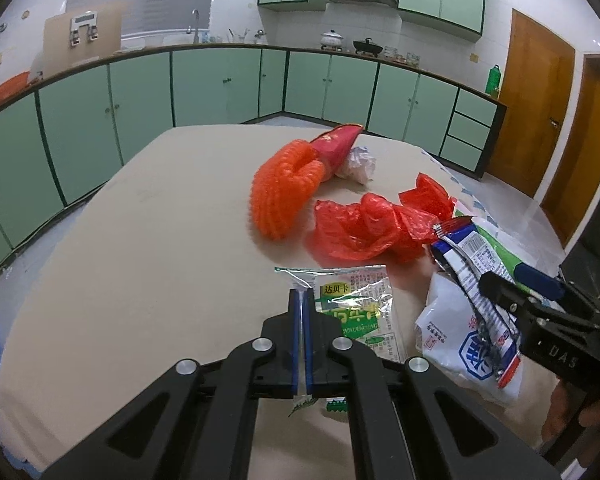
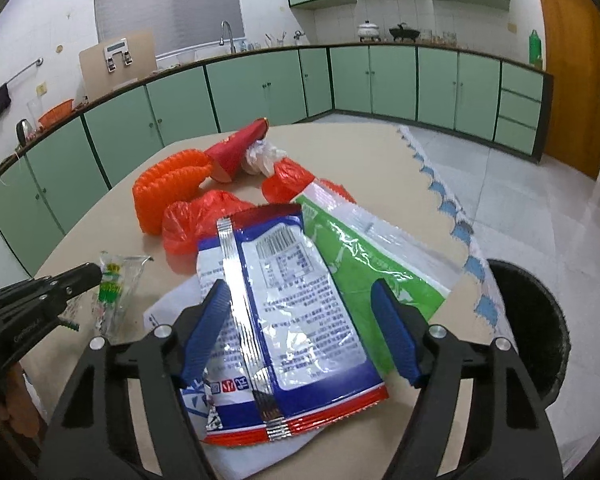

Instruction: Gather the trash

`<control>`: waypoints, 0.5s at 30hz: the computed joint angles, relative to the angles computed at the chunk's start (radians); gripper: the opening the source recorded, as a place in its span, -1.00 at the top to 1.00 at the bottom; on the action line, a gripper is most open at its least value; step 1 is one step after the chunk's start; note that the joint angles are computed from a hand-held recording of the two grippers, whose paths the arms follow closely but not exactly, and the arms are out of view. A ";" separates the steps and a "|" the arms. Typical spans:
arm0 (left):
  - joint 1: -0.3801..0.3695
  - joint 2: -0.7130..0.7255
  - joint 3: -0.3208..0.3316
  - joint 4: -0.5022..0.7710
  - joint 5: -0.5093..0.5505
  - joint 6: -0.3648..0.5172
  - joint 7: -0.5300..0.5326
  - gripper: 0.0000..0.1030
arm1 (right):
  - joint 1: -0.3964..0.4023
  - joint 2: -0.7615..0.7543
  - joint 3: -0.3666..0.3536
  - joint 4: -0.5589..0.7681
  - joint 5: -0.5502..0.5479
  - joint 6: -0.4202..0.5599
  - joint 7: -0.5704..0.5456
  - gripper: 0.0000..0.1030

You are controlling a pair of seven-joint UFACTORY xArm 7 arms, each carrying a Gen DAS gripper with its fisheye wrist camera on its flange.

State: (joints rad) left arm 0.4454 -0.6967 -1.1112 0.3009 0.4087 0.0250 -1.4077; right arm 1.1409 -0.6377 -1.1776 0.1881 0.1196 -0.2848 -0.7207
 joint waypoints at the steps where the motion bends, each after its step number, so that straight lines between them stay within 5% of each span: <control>1: 0.009 0.003 -0.008 0.004 0.002 -0.003 -0.001 0.96 | 0.005 -0.004 -0.013 0.005 -0.002 0.014 -0.004 -0.32; 5: 0.041 0.017 -0.033 0.021 0.006 -0.004 0.004 0.96 | 0.012 -0.034 -0.039 0.032 0.031 0.102 -0.039 -0.14; 9: 0.050 0.022 -0.045 0.029 0.005 0.003 0.004 0.96 | -0.012 -0.057 -0.021 0.045 0.072 0.163 -0.082 0.51; 15: 0.040 0.020 -0.041 0.035 0.007 0.015 0.005 0.96 | -0.071 -0.092 0.035 0.042 0.121 0.220 -0.156 1.00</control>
State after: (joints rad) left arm 0.4856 -0.6765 -1.1521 0.3361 0.4162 0.0402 -1.4030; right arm 1.0700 -0.7296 -1.1423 0.2302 0.2404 -0.0651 -0.8767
